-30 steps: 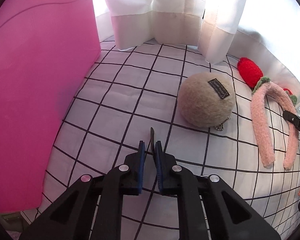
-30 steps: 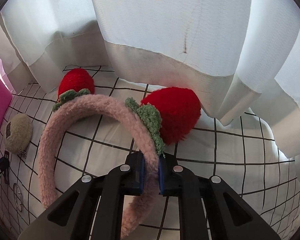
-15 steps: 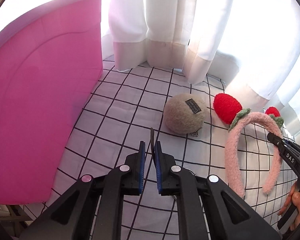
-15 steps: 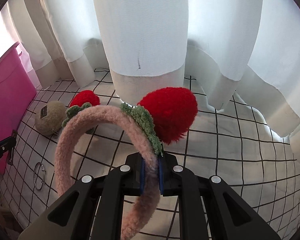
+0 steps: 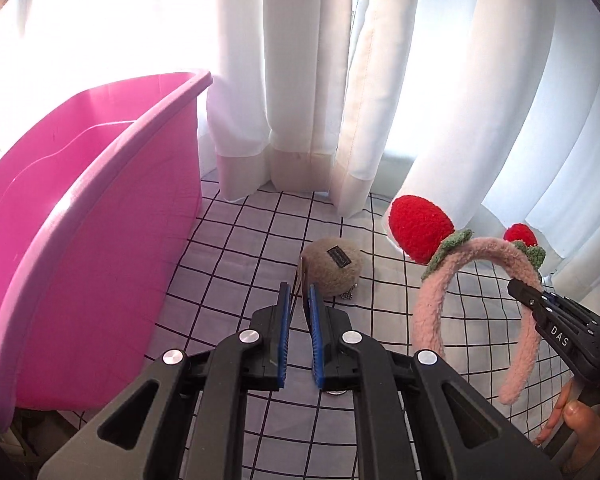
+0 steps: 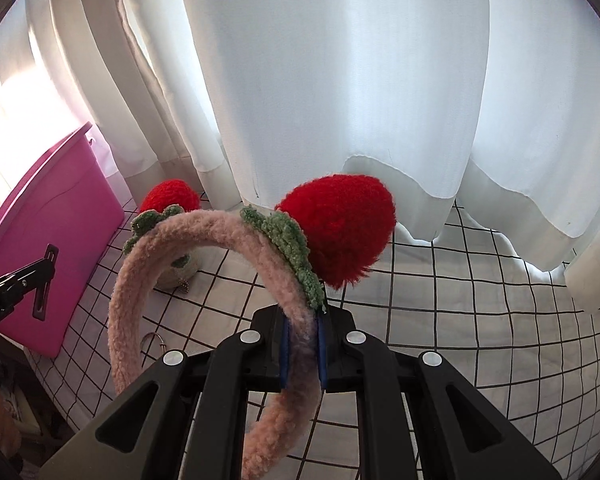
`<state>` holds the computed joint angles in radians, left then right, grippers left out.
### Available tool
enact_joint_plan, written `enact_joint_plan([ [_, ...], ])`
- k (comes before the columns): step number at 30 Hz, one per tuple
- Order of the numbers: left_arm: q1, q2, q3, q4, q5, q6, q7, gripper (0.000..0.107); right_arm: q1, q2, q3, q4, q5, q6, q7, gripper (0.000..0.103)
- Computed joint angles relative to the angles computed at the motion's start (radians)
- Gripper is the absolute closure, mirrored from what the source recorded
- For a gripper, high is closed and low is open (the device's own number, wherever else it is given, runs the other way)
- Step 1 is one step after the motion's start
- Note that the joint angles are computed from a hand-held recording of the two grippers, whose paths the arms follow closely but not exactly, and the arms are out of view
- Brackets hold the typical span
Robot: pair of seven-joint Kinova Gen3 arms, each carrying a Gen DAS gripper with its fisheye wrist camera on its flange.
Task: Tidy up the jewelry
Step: 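Lift the headband with the right tool while the left tool grasps the hair pin, then lower the headband and hair pin into the tub and open both tools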
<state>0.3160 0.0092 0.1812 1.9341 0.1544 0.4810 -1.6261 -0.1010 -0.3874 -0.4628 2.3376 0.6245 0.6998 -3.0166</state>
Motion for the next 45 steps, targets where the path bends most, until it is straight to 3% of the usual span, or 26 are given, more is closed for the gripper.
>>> enact_joint_plan([
  [9, -0.028, -0.07, -0.047, -0.052, 0.144, 0.085, -0.176, 0.098, 0.005, -0.042, -0.11, -0.106, 0.008, 0.12, -0.026, 0.093],
  [16, -0.076, -0.101, -0.098, -0.135, 0.236, 0.143, -0.297, 0.097, 0.001, 0.013, -0.155, -0.244, 0.093, 0.177, -0.029, 0.093],
  [23, -0.164, -0.093, -0.151, -0.208, 0.229, 0.156, -0.348, 0.097, -0.055, 0.206, -0.193, -0.42, 0.265, 0.209, -0.054, 0.092],
  [31, -0.291, -0.003, -0.181, -0.293, 0.151, 0.225, -0.302, 0.097, -0.2, 0.496, -0.172, -0.708, 0.408, 0.295, 0.072, 0.092],
  [45, -0.369, 0.147, -0.17, -0.385, -0.003, 0.332, -0.197, 0.094, -0.419, 0.878, -0.041, -1.239, 0.302, 0.467, 0.488, 0.09],
])
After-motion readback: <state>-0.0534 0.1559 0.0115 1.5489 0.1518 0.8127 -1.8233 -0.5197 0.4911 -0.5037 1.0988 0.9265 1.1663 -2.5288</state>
